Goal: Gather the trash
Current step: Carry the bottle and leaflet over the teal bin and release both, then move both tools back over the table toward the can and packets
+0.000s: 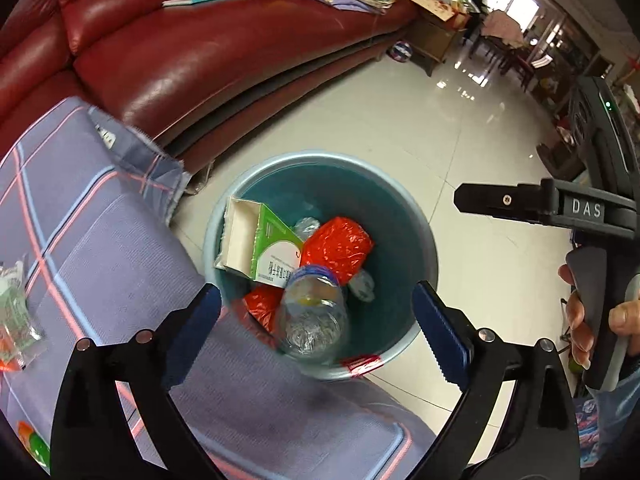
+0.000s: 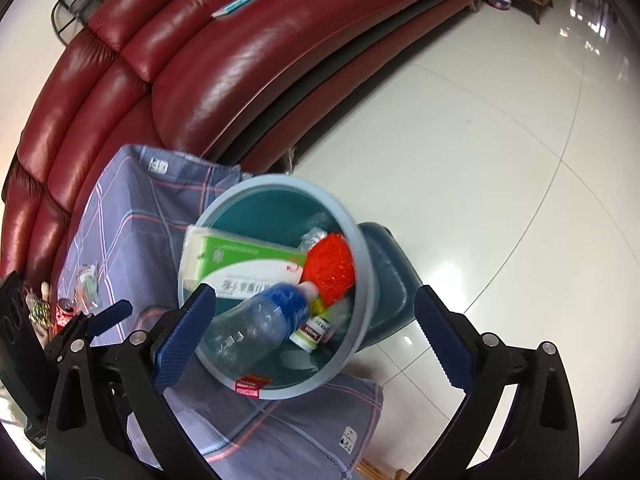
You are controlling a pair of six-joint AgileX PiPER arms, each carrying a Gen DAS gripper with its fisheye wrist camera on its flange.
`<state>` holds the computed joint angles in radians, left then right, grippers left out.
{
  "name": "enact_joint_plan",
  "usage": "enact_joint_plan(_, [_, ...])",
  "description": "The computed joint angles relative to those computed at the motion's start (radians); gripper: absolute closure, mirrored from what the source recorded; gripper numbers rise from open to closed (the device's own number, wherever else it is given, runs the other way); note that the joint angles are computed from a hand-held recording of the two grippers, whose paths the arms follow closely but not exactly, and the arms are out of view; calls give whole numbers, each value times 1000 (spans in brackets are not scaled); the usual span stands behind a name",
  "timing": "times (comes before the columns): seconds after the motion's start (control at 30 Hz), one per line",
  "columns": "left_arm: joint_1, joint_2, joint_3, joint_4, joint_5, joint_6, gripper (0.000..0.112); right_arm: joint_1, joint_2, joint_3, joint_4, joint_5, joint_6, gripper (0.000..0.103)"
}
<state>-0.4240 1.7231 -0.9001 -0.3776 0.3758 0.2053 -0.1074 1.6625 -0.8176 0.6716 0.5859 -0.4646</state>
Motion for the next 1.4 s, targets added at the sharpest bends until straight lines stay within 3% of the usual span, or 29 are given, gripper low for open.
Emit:
enact_joint_plan(0.6, [115, -275, 229, -67, -12, 68, 16, 239, -111, 0, -211, 16, 277, 4])
enact_joint_plan(0.87, [269, -442, 344, -139, 49, 187, 16, 433, -132, -26, -312, 13, 467, 4])
enact_joint_plan(1.07, [506, -585, 425, -219, 158, 375, 16, 594, -101, -83, -381, 19, 599, 4])
enact_joint_plan(1.23, [835, -663, 456, -296, 312, 626, 16, 731, -33, -177, -437, 29, 699, 4])
enact_joint_plan(1.4, [1192, -619, 436, -339, 417, 923, 16, 827, 95, -338, -487, 71, 754, 4])
